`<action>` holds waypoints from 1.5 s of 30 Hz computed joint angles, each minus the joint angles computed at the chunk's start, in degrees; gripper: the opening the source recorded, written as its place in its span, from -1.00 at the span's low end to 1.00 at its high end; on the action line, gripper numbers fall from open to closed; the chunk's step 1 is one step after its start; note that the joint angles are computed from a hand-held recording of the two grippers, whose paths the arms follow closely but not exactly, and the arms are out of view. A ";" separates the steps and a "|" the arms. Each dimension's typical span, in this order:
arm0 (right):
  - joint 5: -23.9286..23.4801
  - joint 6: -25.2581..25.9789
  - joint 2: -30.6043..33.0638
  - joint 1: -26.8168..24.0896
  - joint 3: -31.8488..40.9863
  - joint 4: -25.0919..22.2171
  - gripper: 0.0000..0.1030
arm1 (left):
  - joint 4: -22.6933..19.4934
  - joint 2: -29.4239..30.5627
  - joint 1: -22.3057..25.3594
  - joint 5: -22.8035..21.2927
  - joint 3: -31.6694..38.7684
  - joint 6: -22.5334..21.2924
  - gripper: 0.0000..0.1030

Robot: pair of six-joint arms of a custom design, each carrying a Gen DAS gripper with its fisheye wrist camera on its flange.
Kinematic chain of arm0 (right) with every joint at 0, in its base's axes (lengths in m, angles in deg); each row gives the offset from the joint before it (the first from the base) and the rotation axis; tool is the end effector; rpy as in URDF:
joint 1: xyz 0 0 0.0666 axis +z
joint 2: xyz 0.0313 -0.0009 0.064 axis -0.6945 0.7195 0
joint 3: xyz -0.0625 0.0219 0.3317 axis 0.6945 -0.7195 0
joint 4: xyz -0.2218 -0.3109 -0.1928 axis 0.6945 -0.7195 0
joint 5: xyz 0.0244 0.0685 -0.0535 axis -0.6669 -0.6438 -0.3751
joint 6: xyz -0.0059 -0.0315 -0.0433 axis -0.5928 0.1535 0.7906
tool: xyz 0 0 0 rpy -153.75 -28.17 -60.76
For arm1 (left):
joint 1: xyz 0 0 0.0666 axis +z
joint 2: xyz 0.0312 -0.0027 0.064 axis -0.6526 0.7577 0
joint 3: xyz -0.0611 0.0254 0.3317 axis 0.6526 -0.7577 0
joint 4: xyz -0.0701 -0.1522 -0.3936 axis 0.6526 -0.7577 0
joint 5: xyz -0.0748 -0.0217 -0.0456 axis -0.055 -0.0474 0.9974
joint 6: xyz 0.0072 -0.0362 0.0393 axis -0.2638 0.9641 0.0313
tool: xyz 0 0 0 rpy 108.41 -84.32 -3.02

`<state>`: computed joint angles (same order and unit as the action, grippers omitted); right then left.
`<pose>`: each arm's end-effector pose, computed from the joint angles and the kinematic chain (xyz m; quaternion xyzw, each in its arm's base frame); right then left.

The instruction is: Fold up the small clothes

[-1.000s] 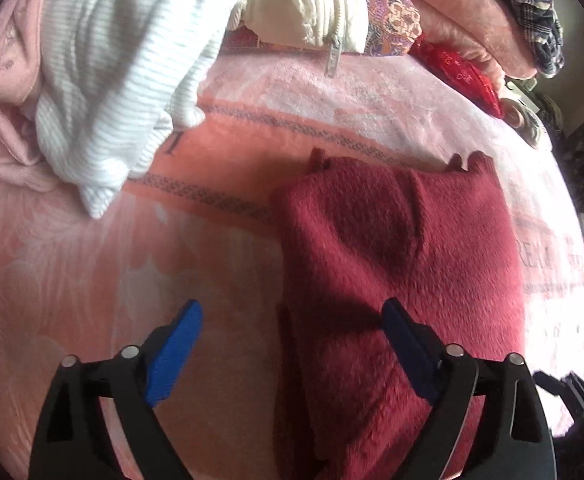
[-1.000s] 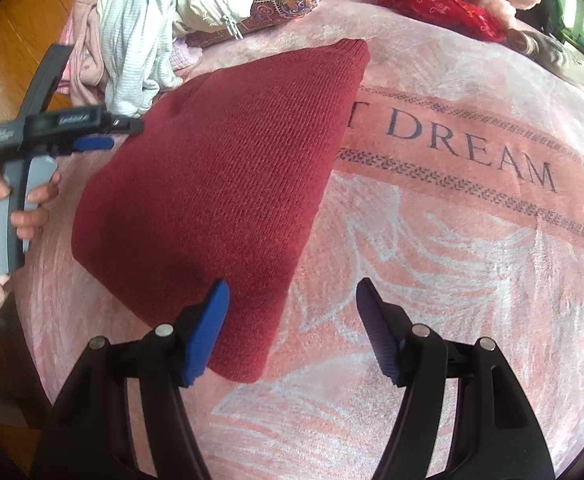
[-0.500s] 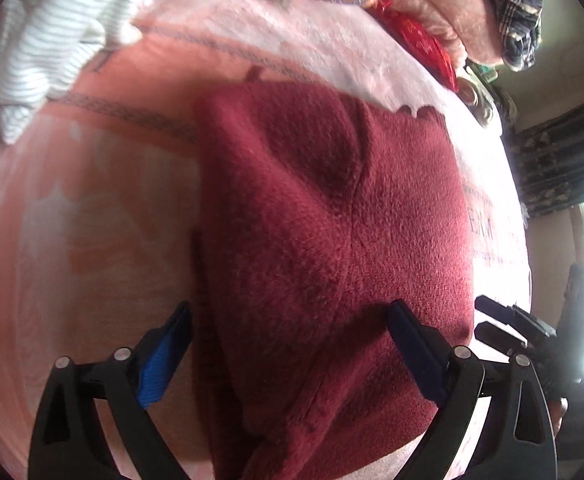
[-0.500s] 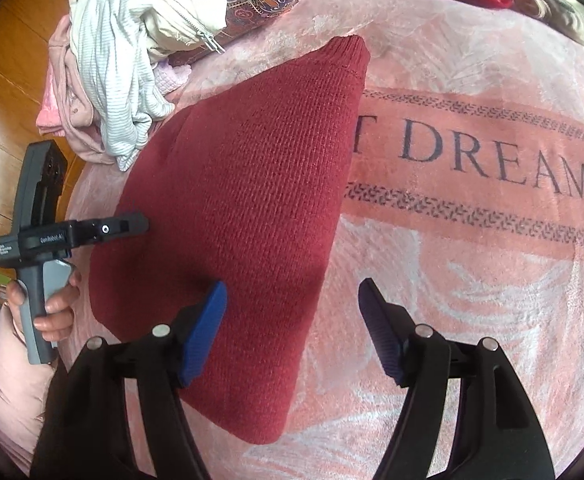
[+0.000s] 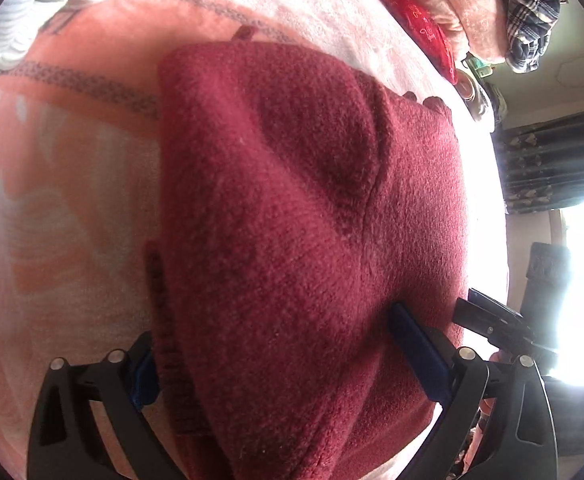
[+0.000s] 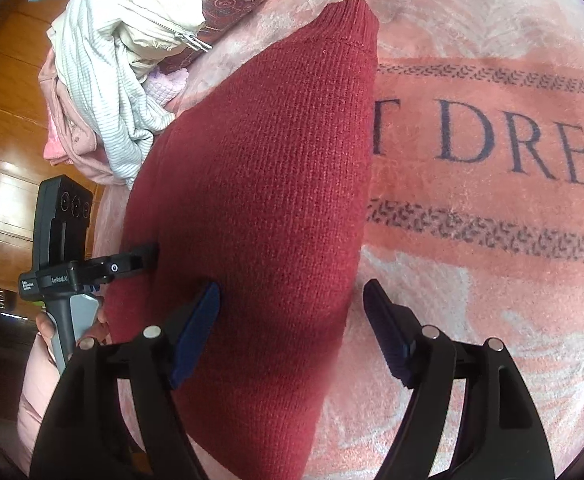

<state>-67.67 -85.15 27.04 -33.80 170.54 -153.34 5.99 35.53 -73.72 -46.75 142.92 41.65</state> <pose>0.5714 0.1235 0.2708 -0.1419 0.9350 0.3145 0.0816 0.5485 -0.3696 0.2943 -0.1123 0.9537 -0.2687 0.0750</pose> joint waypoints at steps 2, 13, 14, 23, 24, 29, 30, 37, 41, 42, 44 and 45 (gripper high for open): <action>-1.96 -0.31 0.56 -0.18 0.08 -0.30 0.29 | 0.68 -0.49 -0.14 -0.70 -0.88 -0.19 0.94; -5.62 -2.12 -1.31 -1.31 -2.32 1.33 -0.33 | 7.94 -4.90 -1.63 -5.99 -7.37 1.25 0.29; -5.94 -2.18 -1.48 -1.37 -2.43 1.32 -0.35 | 10.13 -6.09 -1.53 -5.08 -9.14 2.36 0.16; -7.69 2.88 -6.42 -3.36 -4.73 -3.50 -0.39 | 17.92 -10.98 -3.99 -4.83 -14.81 7.76 -0.19; -7.47 3.77 -7.26 -3.83 -5.27 -4.10 -0.39 | 18.73 -11.35 -4.70 -5.03 -15.10 8.13 -0.19; -6.75 9.99 -12.41 -7.47 -8.57 -8.62 -0.39 | 19.02 -10.31 -9.20 -6.79 -12.24 9.60 -0.20; -6.28 11.39 -13.43 -8.30 -9.15 -9.67 -0.39 | 18.99 -9.80 -10.46 -7.43 -11.30 10.07 -0.20; -4.14 22.58 -19.94 -17.34 -13.16 -18.81 -0.38 | 19.62 -4.78 -17.15 -9.70 -3.97 12.93 -0.20; -2.63 28.84 -22.89 -23.25 -15.30 -22.62 -0.37 | 17.73 0.61 -20.92 -11.05 3.56 14.25 -0.20; -2.48 30.08 -23.15 -24.70 -15.54 -23.49 -0.37 | 17.18 2.13 -21.60 -11.09 5.68 14.51 -0.20; -2.29 32.77 -22.76 -27.62 -15.62 -25.33 -0.37 | 16.37 5.11 -23.15 -11.68 9.68 15.03 -0.20; -2.27 33.40 -22.25 -28.65 -15.62 -25.69 -0.36 | 16.37 6.20 -23.73 -12.20 11.00 15.24 -0.20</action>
<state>-69.94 -51.75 4.78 -62.45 154.92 -179.03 22.36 41.73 -97.45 -58.95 153.92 56.89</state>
